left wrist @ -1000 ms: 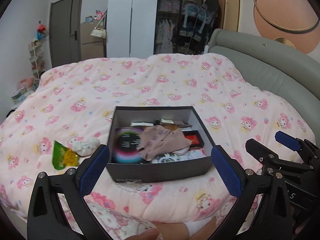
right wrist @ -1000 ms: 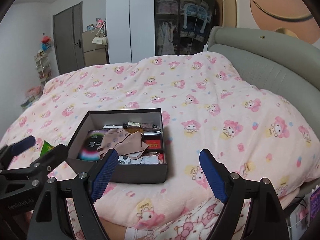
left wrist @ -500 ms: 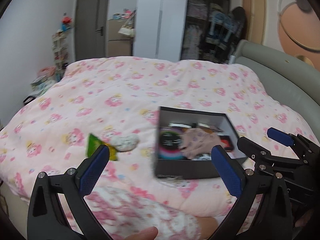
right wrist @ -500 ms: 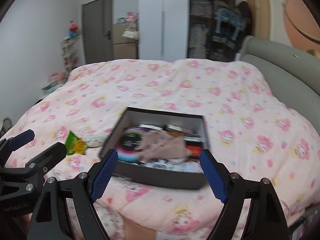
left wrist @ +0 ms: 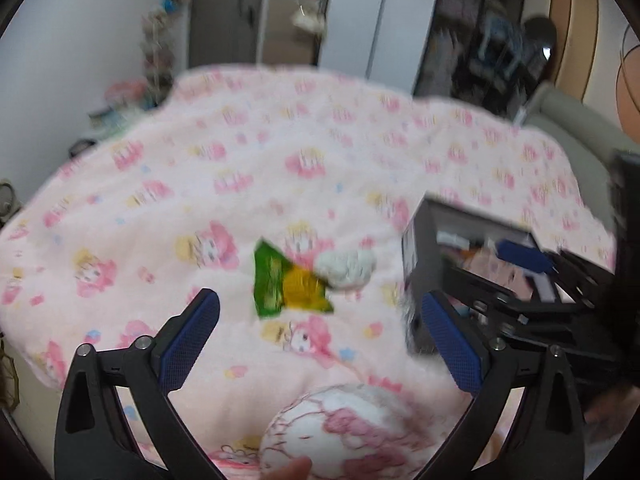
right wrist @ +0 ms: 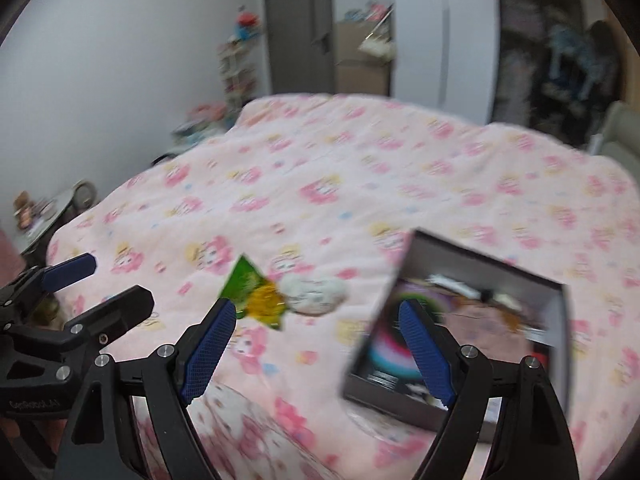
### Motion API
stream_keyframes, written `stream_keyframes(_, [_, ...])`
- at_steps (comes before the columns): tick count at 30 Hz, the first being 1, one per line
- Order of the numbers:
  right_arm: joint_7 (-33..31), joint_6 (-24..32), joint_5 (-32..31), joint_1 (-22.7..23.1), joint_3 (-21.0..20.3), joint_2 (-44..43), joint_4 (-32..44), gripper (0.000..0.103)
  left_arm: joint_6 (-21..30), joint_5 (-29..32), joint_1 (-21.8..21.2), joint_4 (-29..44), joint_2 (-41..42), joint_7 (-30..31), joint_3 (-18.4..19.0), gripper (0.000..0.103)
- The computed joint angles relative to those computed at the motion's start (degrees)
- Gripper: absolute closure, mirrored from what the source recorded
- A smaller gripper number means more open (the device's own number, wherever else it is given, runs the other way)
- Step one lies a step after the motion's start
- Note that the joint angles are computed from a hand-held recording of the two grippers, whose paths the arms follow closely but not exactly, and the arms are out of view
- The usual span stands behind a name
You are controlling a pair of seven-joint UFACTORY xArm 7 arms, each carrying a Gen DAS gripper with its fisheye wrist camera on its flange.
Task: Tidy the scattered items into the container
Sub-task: 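Move both grippers to the green corn candy pack and plush toy, then close the left gripper on the green corn candy pack and lift it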
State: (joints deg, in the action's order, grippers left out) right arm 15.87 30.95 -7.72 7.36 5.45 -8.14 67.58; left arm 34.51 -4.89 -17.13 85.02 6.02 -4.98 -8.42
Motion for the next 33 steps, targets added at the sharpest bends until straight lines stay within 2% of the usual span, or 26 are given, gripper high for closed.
stream_keyframes(1, [-0.62,1.44,0.79,0.24,-0.03,2.54,1.89,0.021,0.95,0.42,0.18,1.14,1.77,-0.33,0.32,0.009])
stream_keyframes(3, [-4.24,4.23,5.95,0.93,-0.66,8.25,5.96,0.021,2.00,-0.57,0.90,2.87,5.03,-0.46,0.65,0.011])
stream_keyframes(7, [-10.66,6.70,17.02,0.12,-0.46,16.82,11.57,0.025,4.37,-5.11,3.03,7.60,12.56,0.04,0.64,0.029])
stream_keyframes(9, [-10.09,8.43,17.98,0.17,-0.52,20.74,14.98,0.034,5.92,-6.02,3.76,11.11,16.73,-0.02,0.63,0.041])
stream_keyframes(13, [-9.81,10.86,19.51,-0.18,-0.05,27.11,20.58,0.047,9.26,-10.85,6.36,19.00,25.07,-0.46,-0.78,0.055])
stream_keyframes(16, [-10.59,13.53,21.74,-1.00,0.83,31.68,25.06,0.050,14.26,-14.62,8.35,26.59,31.36,2.04,-2.83,0.055])
stream_keyframes(23, [-8.13,17.75,21.92,-1.41,0.64,39.24,32.74,0.049,20.52,-11.69,5.65,41.36,42.48,-2.28,-0.77,0.056])
stream_keyframes(25, [-9.32,17.32,22.91,-2.04,1.39,40.12,33.46,0.049,19.96,-9.20,4.12,40.53,41.98,-3.97,0.84,0.090])
stream_keyframes(26, [-11.03,17.74,24.05,-2.75,2.32,40.75,34.38,0.049,19.56,-8.70,3.99,39.69,41.42,-4.20,0.89,0.090])
stream_keyframes(28, [-12.83,18.63,25.08,-3.14,2.94,41.16,35.55,0.052,18.37,-10.05,5.07,36.35,39.12,-3.56,-0.52,0.097])
stream_keyframes(29, [-14.25,19.08,26.05,-3.57,3.54,41.10,35.88,0.063,17.92,-10.76,5.62,34.56,37.78,-3.01,-1.07,0.098])
stream_keyframes(33, [-18.68,19.79,30.20,-4.46,4.85,38.20,33.39,0.064,18.77,-10.19,5.87,27.73,31.78,-0.35,-1.15,0.099])
